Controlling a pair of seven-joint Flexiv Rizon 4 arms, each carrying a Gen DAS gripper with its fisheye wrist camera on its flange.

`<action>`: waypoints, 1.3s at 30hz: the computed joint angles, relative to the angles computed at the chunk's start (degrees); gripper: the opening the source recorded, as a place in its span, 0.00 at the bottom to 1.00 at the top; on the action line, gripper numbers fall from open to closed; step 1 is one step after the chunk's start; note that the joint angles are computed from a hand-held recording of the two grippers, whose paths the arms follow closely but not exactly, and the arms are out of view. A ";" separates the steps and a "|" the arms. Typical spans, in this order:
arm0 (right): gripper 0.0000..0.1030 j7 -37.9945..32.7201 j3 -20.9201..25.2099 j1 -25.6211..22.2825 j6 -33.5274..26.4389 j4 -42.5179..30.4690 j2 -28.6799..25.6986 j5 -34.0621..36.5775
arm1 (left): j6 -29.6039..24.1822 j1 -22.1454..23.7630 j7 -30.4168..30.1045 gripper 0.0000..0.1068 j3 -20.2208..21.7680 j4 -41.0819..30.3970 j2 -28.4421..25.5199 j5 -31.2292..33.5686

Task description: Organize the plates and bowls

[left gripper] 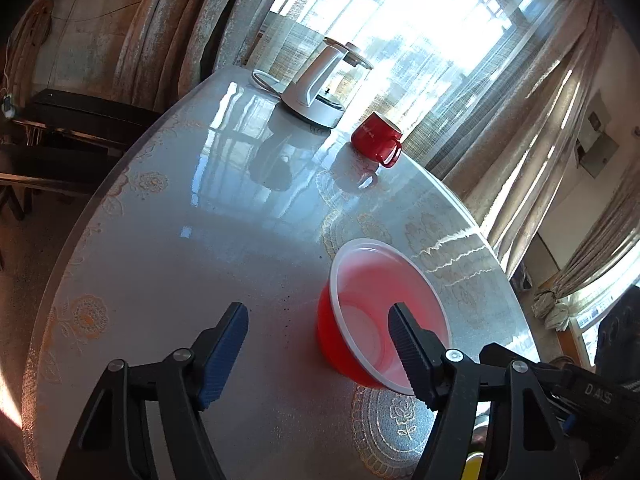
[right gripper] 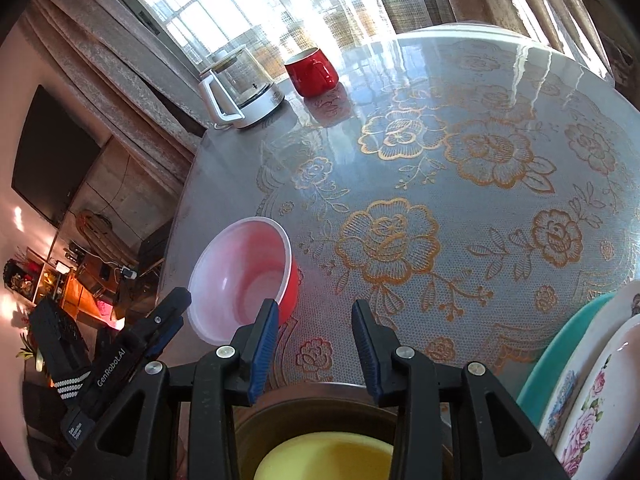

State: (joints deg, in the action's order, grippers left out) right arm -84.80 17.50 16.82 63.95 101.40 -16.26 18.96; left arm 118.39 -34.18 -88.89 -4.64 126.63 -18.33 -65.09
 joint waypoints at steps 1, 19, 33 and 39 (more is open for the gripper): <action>0.37 0.24 -0.10 0.28 -0.44 -0.75 -0.60 -0.35 | -0.33 0.12 0.26 0.68 0.03 -0.19 -0.14 0.15; 0.37 4.72 -0.28 1.99 -5.86 -7.56 -7.34 -4.53 | -9.47 -0.25 -11.22 0.51 7.26 -1.31 -1.38 15.91; 0.37 6.61 -0.43 2.57 -5.91 -8.27 -8.74 -6.22 | -15.70 -16.28 -14.35 0.45 26.33 -5.06 -4.86 17.14; 0.28 5.80 0.04 2.70 -5.09 -8.27 -9.09 -6.88 | -16.92 -17.22 -17.33 0.40 28.80 -5.36 -5.18 21.29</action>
